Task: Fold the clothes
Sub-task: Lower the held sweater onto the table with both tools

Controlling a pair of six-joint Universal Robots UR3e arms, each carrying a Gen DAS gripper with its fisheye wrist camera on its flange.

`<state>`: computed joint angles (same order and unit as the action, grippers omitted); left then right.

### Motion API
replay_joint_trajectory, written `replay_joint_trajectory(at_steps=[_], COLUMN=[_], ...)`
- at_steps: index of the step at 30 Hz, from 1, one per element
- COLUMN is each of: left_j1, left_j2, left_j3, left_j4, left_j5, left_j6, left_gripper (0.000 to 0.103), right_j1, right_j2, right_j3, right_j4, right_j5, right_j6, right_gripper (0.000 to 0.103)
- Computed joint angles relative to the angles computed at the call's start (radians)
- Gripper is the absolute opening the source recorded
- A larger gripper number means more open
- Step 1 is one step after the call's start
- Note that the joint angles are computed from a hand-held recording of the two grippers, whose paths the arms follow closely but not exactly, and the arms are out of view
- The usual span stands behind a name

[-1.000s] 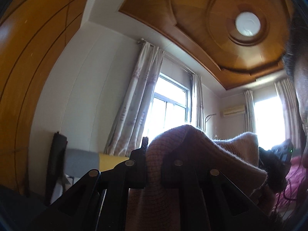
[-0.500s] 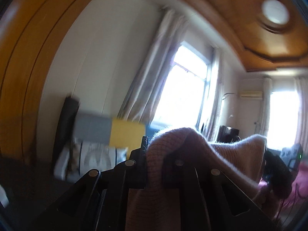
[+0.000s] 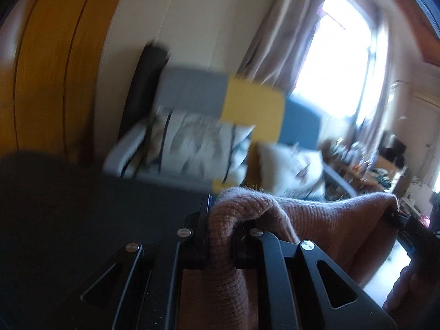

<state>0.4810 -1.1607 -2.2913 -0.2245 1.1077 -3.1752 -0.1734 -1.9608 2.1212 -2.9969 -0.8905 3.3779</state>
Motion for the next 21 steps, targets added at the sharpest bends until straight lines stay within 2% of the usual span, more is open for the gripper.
replay_joint_trajectory(at_steps=[3, 6, 9, 12, 16, 19, 21], left_j1=[-0.15, -0.225, -0.201, -0.185, -0.228, -0.243, -0.235], left_j2=[-0.28, -0.478, -0.578, -0.692, -0.809, -0.864, -0.89], left_j3=[0.051, 0.155, 0.258, 0.391, 0.565, 0.645, 0.679], left_j4=[0.184, 0.193, 0.076, -0.017, -0.086, -0.106, -0.114], left_j5=[0.213, 0.329, 0.3, 0.278, 0.325, 0.333, 0.312], left_j6=[-0.005, 0.012, -0.03, -0.064, -0.008, 0.032, 0.038], left_gripper=[0.012, 0.012, 0.012, 0.012, 0.013, 0.014, 0.014], right_j1=[0.091, 0.168, 0.223, 0.226, 0.229, 0.178, 0.169], right_j2=[0.244, 0.464, 0.64, 0.763, 0.913, 0.976, 1.011], right_j3=[-0.085, -0.219, -0.393, -0.518, -0.754, -0.823, -0.88], right_j4=[-0.042, -0.025, 0.06, 0.142, 0.352, 0.386, 0.418], right_j5=[-0.125, -0.242, -0.334, -0.338, -0.355, -0.273, -0.257], right_j6=[-0.015, -0.063, -0.106, -0.079, -0.04, 0.024, 0.018], right_gripper=[0.005, 0.006, 0.006, 0.006, 0.008, 0.007, 0.008])
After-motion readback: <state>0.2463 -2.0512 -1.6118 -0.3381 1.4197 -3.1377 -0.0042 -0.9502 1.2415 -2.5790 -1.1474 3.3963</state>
